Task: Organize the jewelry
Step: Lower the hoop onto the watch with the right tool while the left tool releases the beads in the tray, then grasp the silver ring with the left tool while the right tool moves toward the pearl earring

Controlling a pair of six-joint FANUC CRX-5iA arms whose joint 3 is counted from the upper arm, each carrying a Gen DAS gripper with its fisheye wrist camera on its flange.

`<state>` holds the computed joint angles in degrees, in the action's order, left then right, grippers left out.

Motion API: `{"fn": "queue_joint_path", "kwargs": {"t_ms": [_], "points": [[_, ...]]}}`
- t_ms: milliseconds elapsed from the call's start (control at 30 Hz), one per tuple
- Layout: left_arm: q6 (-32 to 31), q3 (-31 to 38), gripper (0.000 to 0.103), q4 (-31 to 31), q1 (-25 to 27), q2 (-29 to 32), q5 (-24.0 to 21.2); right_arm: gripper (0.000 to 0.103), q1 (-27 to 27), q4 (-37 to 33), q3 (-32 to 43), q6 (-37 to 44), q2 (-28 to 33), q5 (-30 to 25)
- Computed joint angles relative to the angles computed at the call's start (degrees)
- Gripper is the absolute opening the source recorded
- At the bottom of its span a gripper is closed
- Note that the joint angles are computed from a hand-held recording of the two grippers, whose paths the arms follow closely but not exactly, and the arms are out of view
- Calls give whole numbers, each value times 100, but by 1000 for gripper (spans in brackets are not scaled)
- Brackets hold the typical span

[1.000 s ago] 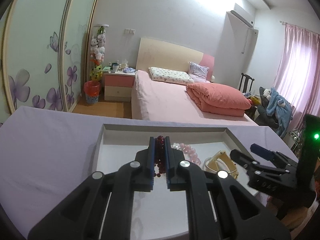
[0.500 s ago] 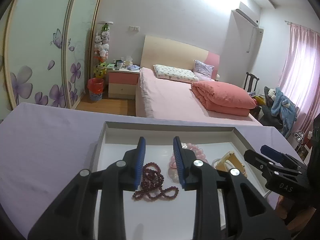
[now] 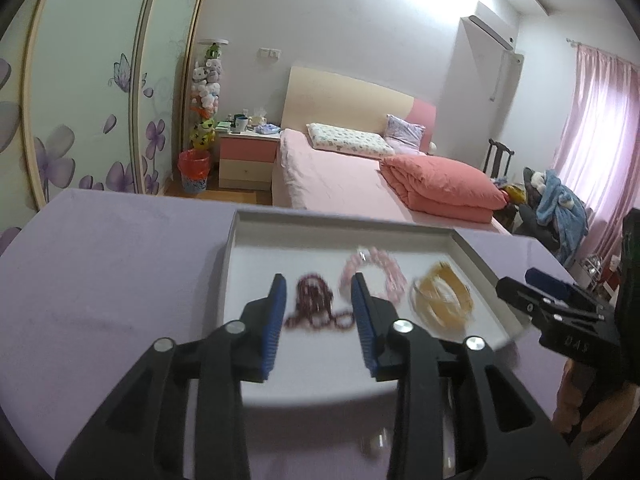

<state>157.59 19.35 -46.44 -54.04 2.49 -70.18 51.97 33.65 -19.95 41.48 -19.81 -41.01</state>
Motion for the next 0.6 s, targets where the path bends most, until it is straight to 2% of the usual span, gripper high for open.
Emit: {"fn": "queue_joint_path", "kwargs": {"t_ms": [300, 433, 600], "points": [[329, -399, 43, 113, -826, -254, -462, 82, 831, 156, -701, -147, -1006, -1072], [294, -454, 44, 520, -891, -230, -480, 82, 1227, 271, -941, -369, -1291, -1611], [19, -347, 44, 920, -834, -77, -514, 82, 1351, 84, -954, -523, -1383, -1883]]}}
